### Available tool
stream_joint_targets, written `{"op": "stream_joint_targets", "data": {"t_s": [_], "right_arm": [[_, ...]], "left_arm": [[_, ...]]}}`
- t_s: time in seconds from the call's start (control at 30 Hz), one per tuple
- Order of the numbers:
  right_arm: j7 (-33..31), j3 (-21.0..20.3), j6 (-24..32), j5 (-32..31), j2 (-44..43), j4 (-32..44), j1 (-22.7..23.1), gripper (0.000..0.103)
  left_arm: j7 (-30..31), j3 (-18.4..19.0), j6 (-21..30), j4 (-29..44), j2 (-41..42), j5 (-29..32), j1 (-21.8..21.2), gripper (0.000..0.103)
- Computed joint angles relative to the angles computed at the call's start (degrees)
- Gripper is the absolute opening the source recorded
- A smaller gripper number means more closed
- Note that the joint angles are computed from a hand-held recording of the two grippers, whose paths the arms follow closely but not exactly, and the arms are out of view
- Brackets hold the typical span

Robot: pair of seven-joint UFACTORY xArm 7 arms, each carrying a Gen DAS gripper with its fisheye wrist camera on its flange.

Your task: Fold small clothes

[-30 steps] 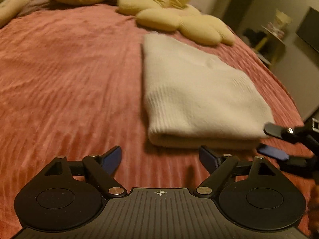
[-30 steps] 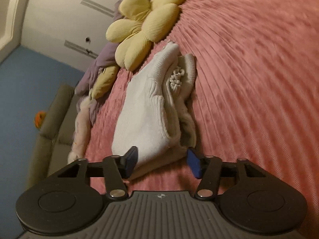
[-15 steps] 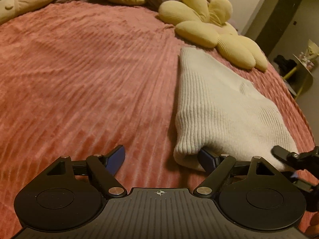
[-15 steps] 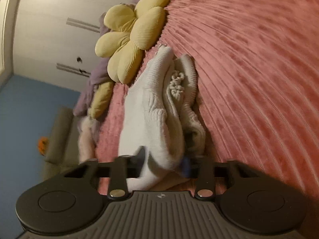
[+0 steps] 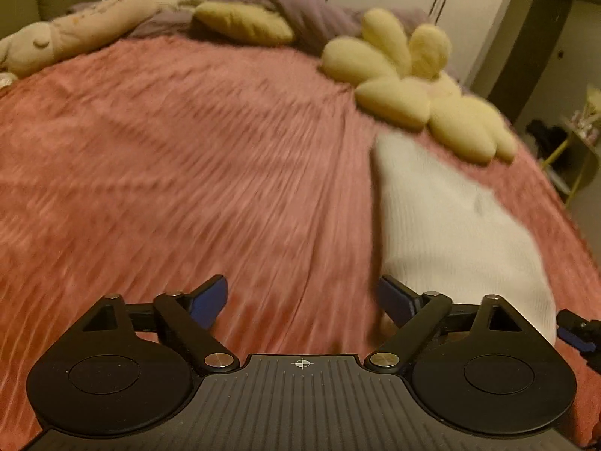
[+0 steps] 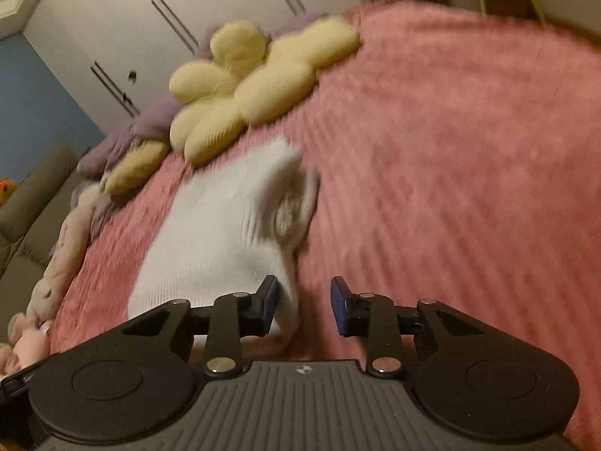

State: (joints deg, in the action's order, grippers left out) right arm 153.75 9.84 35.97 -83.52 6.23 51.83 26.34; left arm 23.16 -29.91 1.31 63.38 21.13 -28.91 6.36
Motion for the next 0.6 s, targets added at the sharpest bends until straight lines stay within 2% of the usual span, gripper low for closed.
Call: {"op": "stream_joint_targets", "data": {"t_s": [0.07, 0.13, 0.17, 0.23, 0.27, 0.33, 0.37, 0.53, 0.6], "right_arm": [[-5.00, 0.14, 2.87, 1.29, -0.05, 1.47, 0.27, 0.029], [-13.19, -0.07, 4.02, 2.42, 2.15, 5.54, 0.25, 0.029], [-19.01, -0.21, 4.98, 3.83, 3.97, 8.42, 0.46, 0.029], [-29.43, -0.91, 7.24, 4.91, 7.78, 13.64, 1.65, 0.029], [-35.36, -1.46, 8.53, 6.26, 10.45, 16.78, 2.19, 0.029], [-42.27, -2.86, 10.62, 8.03, 14.05, 20.30, 3.39, 0.028], [-45.03, -3.52, 11.26, 9.09, 15.44, 21.32, 3.84, 0.028], [-44.67, -7.16, 9.41, 5.17, 17.78, 19.98, 6.31, 0.028], [-46.44, -7.23, 8.33, 7.04, 16.97, 19.98, 5.84, 0.028]], "left_arm": [[-0.15, 0.44, 1.49, 2.73, 1.32, 1.05, -1.48, 0.094], [1.09, 0.49, 3.11, 5.82, 3.47, 2.47, -3.21, 0.096], [-0.06, 2.91, 4.85, 8.05, 4.77, 4.30, -6.19, 0.096], [-6.73, 11.38, 8.03, 11.71, 6.49, 8.75, -14.46, 0.096], [-8.95, 13.72, 9.07, 13.26, 7.67, 10.52, -16.80, 0.097], [-11.43, 16.29, 10.30, 15.18, 9.62, 13.55, -19.21, 0.098], [-11.01, 15.56, 10.44, 15.43, 10.21, 14.03, -18.67, 0.099], [-9.35, 13.69, 9.36, 14.69, 10.17, 15.67, -17.03, 0.101], [-8.88, 12.85, 8.51, 14.52, 9.44, 15.47, -16.37, 0.100]]}}
